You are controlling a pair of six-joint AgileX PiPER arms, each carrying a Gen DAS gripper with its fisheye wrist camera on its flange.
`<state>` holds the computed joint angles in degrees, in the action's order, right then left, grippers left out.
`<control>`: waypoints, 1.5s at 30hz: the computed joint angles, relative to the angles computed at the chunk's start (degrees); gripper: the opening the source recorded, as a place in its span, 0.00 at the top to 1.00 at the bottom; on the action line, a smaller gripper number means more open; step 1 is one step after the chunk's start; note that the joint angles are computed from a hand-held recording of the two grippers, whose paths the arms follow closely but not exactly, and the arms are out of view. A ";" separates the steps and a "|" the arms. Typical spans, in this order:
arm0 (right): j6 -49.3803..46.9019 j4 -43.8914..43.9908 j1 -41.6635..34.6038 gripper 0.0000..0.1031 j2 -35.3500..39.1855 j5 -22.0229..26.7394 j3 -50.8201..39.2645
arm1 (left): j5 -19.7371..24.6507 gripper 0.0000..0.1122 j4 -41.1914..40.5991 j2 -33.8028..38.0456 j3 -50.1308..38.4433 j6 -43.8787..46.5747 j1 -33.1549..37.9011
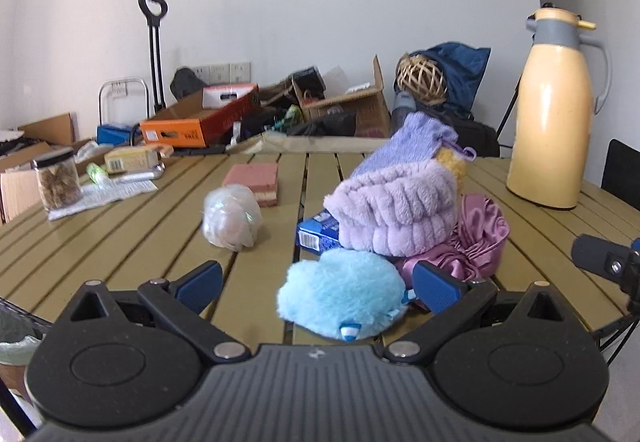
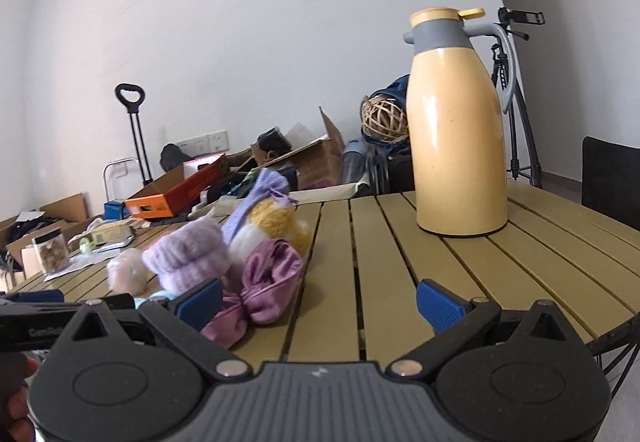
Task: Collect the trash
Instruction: 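Move both tools toward the soft items on the table, then grasp the light blue plush with the left tool while the right tool approaches the lavender headband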
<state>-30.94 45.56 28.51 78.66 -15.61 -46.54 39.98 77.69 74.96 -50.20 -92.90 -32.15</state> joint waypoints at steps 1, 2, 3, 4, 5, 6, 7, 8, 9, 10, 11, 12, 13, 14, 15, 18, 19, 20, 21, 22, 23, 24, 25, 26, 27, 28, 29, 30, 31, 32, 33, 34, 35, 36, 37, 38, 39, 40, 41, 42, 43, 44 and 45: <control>3.59 -3.42 -0.48 0.00 0.57 -0.11 0.17 | -0.91 0.08 -0.34 0.83 -0.62 -0.20 0.79; 8.13 -7.85 -1.15 0.00 1.16 0.01 0.34 | -1.36 0.08 -0.69 1.62 -1.28 -0.03 1.27; 11.04 -10.76 -1.57 0.00 1.63 0.05 0.44 | -1.26 0.08 -0.94 2.37 -1.92 0.24 1.49; 12.81 -12.57 -1.98 0.00 2.33 0.02 0.28 | -1.23 0.08 -0.89 3.15 -2.51 0.30 1.68; 12.72 -12.46 -2.07 0.00 2.91 -0.21 0.22 | -1.29 0.08 -1.06 3.91 -3.10 0.60 1.89; 12.43 -12.15 -2.17 0.00 3.42 -0.12 0.06 | -1.26 0.08 -1.78 4.72 -3.83 1.34 2.11; 12.38 -12.02 -2.34 0.00 3.77 0.15 -0.16 | -1.28 0.08 -2.43 5.47 -4.46 1.86 2.35; 12.63 -12.08 -2.51 0.00 4.06 0.36 -0.26 | -1.10 0.08 -2.98 6.23 -5.01 2.21 2.49; 12.63 -11.92 -2.60 0.00 4.16 0.51 -0.23 | -0.64 0.08 -3.44 7.00 -5.58 2.37 2.47; 12.16 -11.32 -2.54 0.00 3.93 0.63 0.01 | -0.47 0.08 -3.95 7.68 -6.14 2.61 2.74; 12.83 -11.86 -2.61 0.00 3.85 0.67 0.20 | -0.24 0.08 -4.54 8.38 -6.63 2.88 2.85; 12.92 -11.85 -2.59 0.00 3.75 0.63 0.38 | -0.18 0.08 -4.99 8.99 -7.03 3.01 2.91; 12.60 -11.47 -2.52 0.00 3.67 0.62 0.48 | -0.35 0.08 -5.57 9.45 -7.41 3.24 3.11; 12.26 -11.10 -2.44 0.00 3.59 0.63 0.57 | -0.49 0.08 -6.29 9.82 -7.77 3.51 3.23; 12.14 -10.93 -2.38 0.00 3.51 0.73 0.65 | -0.62 0.08 -6.73 10.15 -8.06 3.54 3.29; 12.62 -11.40 -2.33 0.00 3.03 0.83 1.07 | 0.00 0.08 -6.66 11.47 -8.96 2.63 3.17; 13.13 -11.92 -2.53 0.00 2.92 1.08 1.03 | -0.27 0.08 -6.68 11.68 -9.07 2.29 3.39; 14.26 -12.92 -2.69 0.00 2.82 1.28 1.12 | -0.74 0.08 -6.50 11.84 -9.15 1.84 3.69; 15.84 -14.41 -3.02 0.00 2.65 1.68 1.19 | -0.86 0.08 -6.08 11.97 -9.10 1.30 3.72; 17.33 -15.75 -3.32 0.00 2.53 2.02 1.26 | -0.67 0.09 -5.60 12.08 -9.00 0.94 3.58; 18.29 -16.43 -3.55 0.00 2.45 2.33 1.31 | -0.74 0.12 -5.10 12.13 -8.84 0.56 3.49; 18.62 -16.50 -3.74 0.00 2.40 2.54 1.34 | -1.07 0.18 -4.82 12.08 -8.66 0.37 3.50; 18.79 -16.36 -3.86 0.00 2.36 2.68 1.34 | -1.74 0.21 -4.78 11.86 -8.35 0.47 3.63; 19.13 -16.29 -3.92 0.00 2.29 2.85 1.33 | -2.37 0.25 -4.76 11.71 -8.16 0.61 3.78; 19.83 -16.67 -4.03 0.00 2.24 3.11 1.23 | -2.22 0.27 -4.34 11.70 -8.02 0.40 3.63; 20.02 -16.51 -3.98 0.00 2.23 3.25 1.14 | -2.07 0.28 -3.95 11.72 -7.92 0.33 3.46; 20.17 -16.37 -3.92 0.00 2.29 3.49 0.88 | -2.26 0.29 -3.58 11.51 -7.65 0.21 3.45; 19.97 -15.96 -3.72 0.00 2.37 3.69 0.56 | -2.48 0.30 -3.18 11.20 -7.31 -0.08 3.45; 18.98 -14.81 -3.32 0.00 2.44 3.66 0.31 | -2.66 0.31 -3.06 10.99 -7.16 -0.04 3.47; 17.94 -13.53 -2.82 0.00 2.53 3.48 0.03 | -2.88 0.31 -2.94 10.66 -6.89 -0.07 3.52; 16.65 -11.88 -2.26 0.00 2.68 3.30 -0.34 | -3.10 0.31 -2.95 10.29 -6.63 -0.09 3.60; 15.20 -10.10 -1.63 0.00 2.98 3.19 -0.88 | -3.28 0.31 -2.94 9.88 -6.38 -0.01 3.68; 13.64 -8.33 -1.11 0.00 3.27 3.15 -1.39 | -3.36 0.31 -2.92 9.44 -6.13 0.20 3.76; 11.59 -6.04 -0.41 0.00 3.76 2.92 -2.05 | -3.39 0.31 -2.66 8.92 -5.75 0.16 3.77; 9.69 -3.92 0.21 0.00 4.24 2.70 -2.66 | -3.50 0.31 -2.16 8.27 -5.23 -0.08 3.86; 7.64 -1.63 0.92 0.00 4.88 2.54 -3.46 | -3.32 0.31 -1.79 7.75 -4.85 -0.22 3.82; 6.29 -0.11 1.53 0.00 5.52 2.36 -4.15 | -3.06 0.31 -1.57 7.22 -4.49 -0.15 3.81; 4.26 2.18 2.27 0.00 6.12 2.12 -4.89 | -2.93 0.31 -1.46 6.65 -4.12 0.09 3.99; 2.49 4.15 2.93 0.00 6.71 1.82 -5.58 | -2.82 0.31 -1.36 6.00 -3.67 0.20 4.21; 0.39 6.45 3.71 0.00 7.37 1.24 -6.29 | -2.80 0.31 -1.29 5.29 -3.17 0.29 4.55; -1.09 8.06 4.38 0.00 7.81 0.61 -6.73 | -2.95 0.31 -1.39 4.51 -2.67 0.57 5.08; -2.38 9.45 5.13 0.00 8.34 -0.14 -7.32 | -3.00 0.31 -1.53 3.74 -2.20 0.86 5.56; -3.10 10.27 5.90 0.00 8.84 -1.02 -7.84 | -3.03 0.31 -1.65 2.97 -1.73 1.19 6.08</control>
